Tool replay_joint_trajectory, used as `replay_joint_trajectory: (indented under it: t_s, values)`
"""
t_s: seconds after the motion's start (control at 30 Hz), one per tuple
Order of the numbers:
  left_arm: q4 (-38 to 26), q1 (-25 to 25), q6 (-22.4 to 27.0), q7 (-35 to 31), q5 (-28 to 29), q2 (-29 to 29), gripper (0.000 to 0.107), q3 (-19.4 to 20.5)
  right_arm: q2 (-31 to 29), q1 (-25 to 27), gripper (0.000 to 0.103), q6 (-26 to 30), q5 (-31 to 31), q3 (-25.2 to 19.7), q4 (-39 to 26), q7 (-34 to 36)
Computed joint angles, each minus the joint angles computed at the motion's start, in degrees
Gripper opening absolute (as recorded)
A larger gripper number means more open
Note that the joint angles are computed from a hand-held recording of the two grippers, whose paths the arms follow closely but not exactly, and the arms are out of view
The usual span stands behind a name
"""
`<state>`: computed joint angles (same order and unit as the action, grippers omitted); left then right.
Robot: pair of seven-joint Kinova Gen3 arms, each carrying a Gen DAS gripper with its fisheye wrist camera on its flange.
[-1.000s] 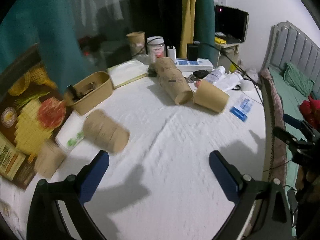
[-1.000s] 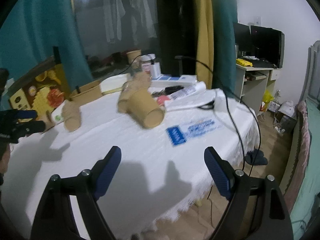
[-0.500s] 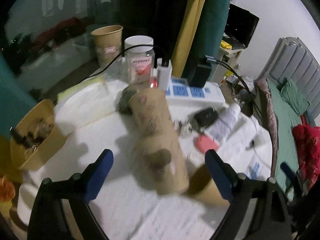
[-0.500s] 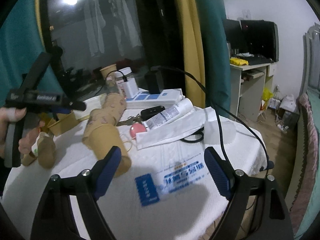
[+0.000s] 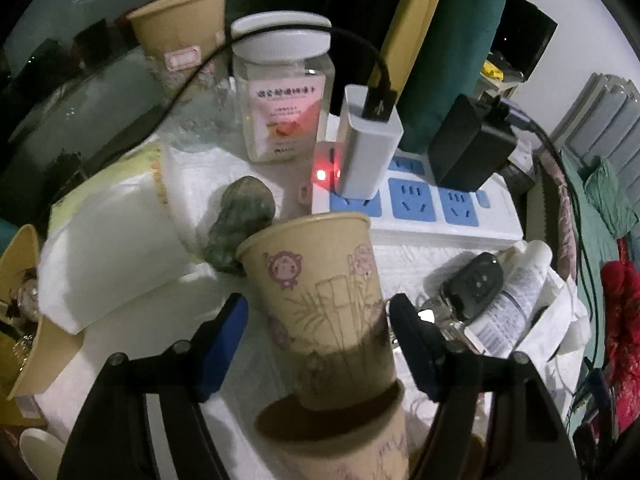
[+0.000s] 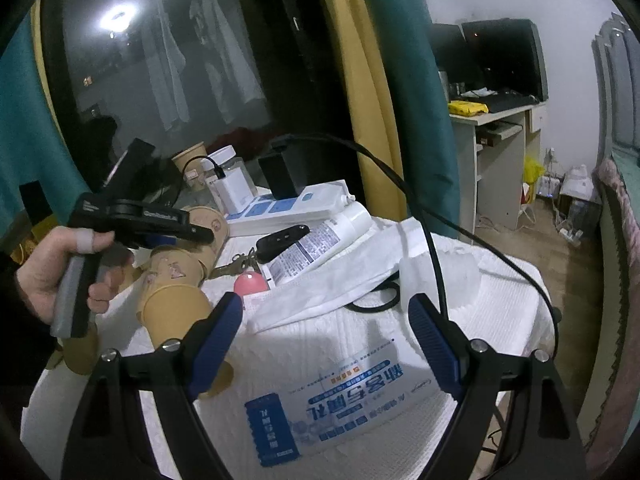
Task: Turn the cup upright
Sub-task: 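Close the left gripper around the side of the lying paper cup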
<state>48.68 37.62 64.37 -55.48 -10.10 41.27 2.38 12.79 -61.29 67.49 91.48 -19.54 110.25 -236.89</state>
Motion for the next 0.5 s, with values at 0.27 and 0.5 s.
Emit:
replay_joint_trajectory:
  t_s: [0.27, 0.5]
  values:
    - [6.7, -0.1, -8.5, 0.9, -0.3, -3.9, 0.064, -0.1, 0.8, -0.7, 0.083, 0.3, -2.0, 0.0, -0.2, -0.5]
    - [12.7, 0.0, -14.0, 1.9, -0.5, -10.9, 0.064, 1.0, 0.6, -3.4, 0.083, 4.5, -4.0, -0.4, -2.0, 1.6]
